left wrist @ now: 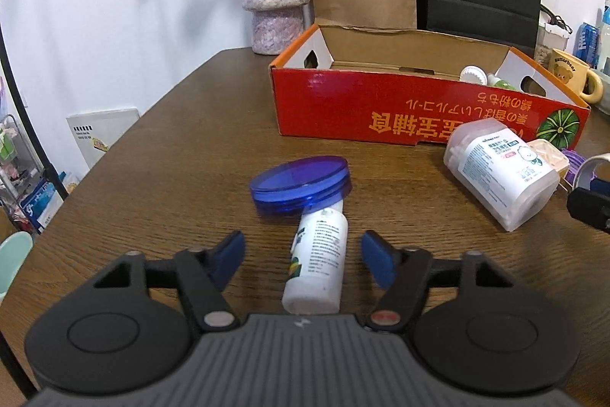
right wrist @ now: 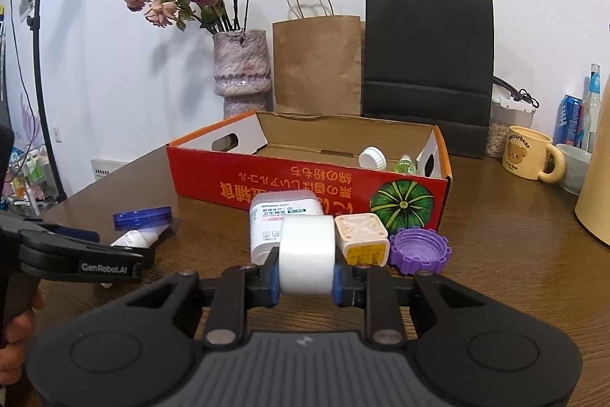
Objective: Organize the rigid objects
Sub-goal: 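Grasp the white spray bottle with the left gripper while the right gripper grasps the white tape roll, then carry the white spray bottle and tape roll over the red box with both grippers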
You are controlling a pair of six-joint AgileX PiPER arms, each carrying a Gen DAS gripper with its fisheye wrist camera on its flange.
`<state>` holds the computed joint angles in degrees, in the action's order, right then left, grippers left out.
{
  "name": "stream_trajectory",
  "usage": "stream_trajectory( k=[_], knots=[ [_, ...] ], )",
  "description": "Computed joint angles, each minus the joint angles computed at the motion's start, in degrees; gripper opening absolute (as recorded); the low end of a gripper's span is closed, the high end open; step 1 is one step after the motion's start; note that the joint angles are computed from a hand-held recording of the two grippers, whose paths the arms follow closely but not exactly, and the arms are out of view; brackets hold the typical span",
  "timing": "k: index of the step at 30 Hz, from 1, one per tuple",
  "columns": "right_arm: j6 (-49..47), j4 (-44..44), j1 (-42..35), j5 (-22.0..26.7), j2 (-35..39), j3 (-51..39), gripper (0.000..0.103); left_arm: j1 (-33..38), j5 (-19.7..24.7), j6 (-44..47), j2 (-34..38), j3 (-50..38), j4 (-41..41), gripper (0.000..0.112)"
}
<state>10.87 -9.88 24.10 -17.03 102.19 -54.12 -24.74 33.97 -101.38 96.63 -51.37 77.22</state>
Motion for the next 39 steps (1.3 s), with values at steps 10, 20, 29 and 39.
stream_trajectory(
  k=[10,20,29,39],
  knots=[
    [-1.87,1.79,0.52,-0.19,-0.21,0.42,0.024,0.65,-4.36,-2.53,-0.56,1.34,3.59,0.032],
    [-3.16,3.36,0.48,-0.84,-0.51,0.99,0.024,-2.4,-6.11,-8.85,-3.47,4.83,10.46,0.029],
    [-5.04,5.72,0.67,-1.47,-1.1,1.67,0.024,-5.95,-3.31,-12.61,-6.12,6.36,12.71,0.029],
    [-3.78,4.22,0.32,-2.01,-2.88,2.04,0.024,-7.45,-1.01,-10.84,-7.85,4.53,11.81,0.029]
  ],
)
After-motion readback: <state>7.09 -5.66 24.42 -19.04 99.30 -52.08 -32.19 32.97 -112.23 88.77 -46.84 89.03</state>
